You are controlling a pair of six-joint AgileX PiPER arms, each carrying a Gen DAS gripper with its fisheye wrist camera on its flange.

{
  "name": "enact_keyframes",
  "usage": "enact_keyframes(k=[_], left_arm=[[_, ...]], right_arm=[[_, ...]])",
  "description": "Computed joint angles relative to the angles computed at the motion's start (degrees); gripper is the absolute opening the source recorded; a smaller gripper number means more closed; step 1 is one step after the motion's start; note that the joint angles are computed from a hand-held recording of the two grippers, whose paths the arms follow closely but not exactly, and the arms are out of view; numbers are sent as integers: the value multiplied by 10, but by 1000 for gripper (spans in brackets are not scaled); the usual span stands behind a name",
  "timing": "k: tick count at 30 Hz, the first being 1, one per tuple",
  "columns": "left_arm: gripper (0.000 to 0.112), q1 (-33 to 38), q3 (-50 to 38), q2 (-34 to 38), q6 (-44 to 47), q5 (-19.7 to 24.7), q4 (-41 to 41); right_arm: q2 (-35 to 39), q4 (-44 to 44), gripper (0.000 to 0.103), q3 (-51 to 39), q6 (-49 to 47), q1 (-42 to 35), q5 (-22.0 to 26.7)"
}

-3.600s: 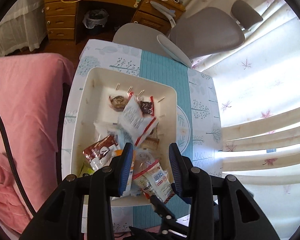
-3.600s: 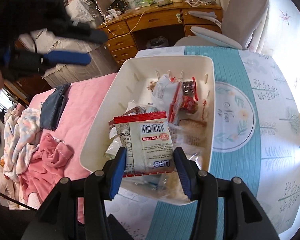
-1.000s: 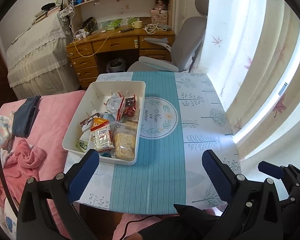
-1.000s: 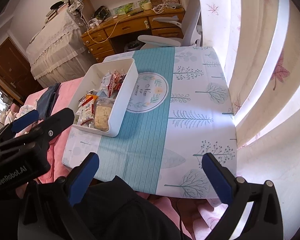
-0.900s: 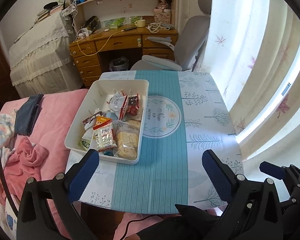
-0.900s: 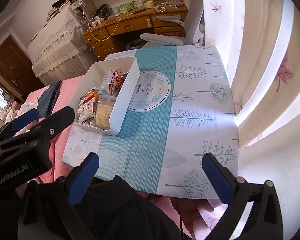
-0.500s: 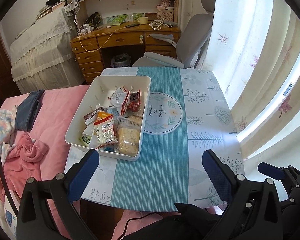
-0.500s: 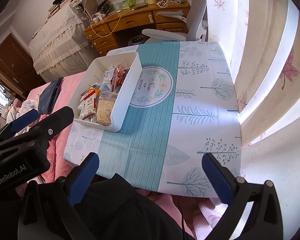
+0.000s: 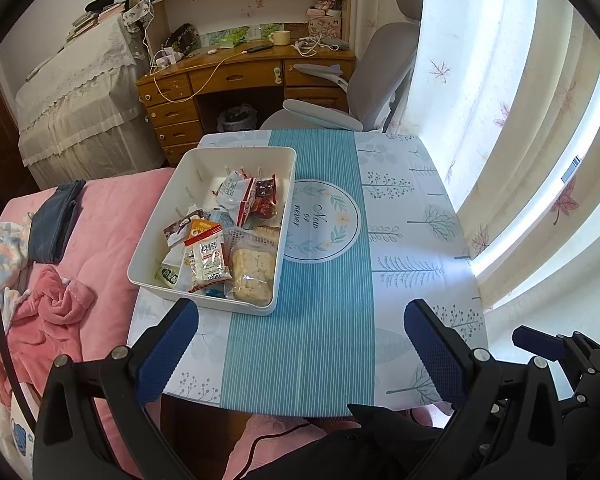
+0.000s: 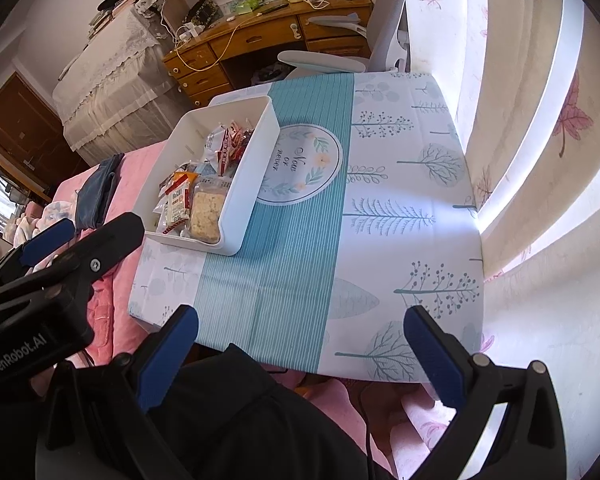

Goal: Organize snacks

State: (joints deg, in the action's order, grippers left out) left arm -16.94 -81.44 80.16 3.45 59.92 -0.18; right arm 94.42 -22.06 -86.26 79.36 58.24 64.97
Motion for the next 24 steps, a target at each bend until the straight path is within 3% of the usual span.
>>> enact_keyframes(k=[24], left_arm=[[102, 10, 36, -27, 27, 19, -26]], right_arm=[[-13, 19, 103, 30, 28, 19, -5]])
